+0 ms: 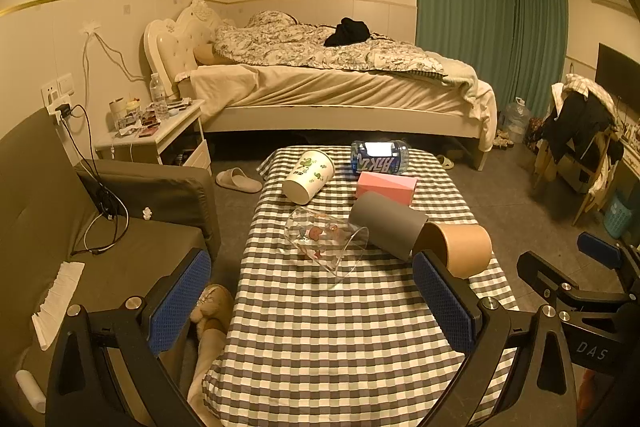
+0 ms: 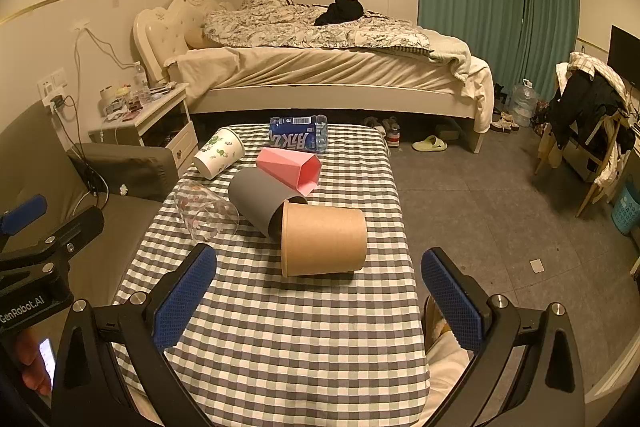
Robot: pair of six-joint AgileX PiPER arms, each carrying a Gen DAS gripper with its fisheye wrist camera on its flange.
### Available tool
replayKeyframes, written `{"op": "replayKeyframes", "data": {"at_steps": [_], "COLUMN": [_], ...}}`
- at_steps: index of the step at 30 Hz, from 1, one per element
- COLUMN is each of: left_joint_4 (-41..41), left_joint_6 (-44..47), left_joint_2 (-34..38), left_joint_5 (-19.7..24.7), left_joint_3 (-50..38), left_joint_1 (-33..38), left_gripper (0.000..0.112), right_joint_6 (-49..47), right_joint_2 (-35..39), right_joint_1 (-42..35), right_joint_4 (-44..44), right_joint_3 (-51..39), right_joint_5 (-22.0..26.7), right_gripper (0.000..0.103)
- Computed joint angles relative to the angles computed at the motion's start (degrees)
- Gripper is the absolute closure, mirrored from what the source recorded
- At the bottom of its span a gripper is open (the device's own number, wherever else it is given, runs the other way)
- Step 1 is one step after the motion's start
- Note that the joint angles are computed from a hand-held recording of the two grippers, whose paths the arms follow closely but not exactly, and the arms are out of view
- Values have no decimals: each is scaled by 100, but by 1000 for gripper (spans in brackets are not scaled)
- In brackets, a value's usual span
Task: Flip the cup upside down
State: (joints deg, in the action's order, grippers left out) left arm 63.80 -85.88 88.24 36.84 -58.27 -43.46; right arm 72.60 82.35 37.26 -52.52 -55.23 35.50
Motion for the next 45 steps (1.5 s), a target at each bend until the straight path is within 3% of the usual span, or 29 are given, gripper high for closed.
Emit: {"op": "replayKeyframes", "data": {"at_steps": [45], "left_joint_4": [-40], "left_joint_6": [43], "left_joint_2": [18], "left_joint_5": [30], "left_joint_3": [-20], "left_joint_1": [-12], "left_gripper": [9], "right_joint_6": [-13], "right_joint_2": [80], "right_joint_1": [86], "right_joint_4": [35], "right_joint_3": [-85], "right_joint_5": [53], "right_gripper": [0]}}
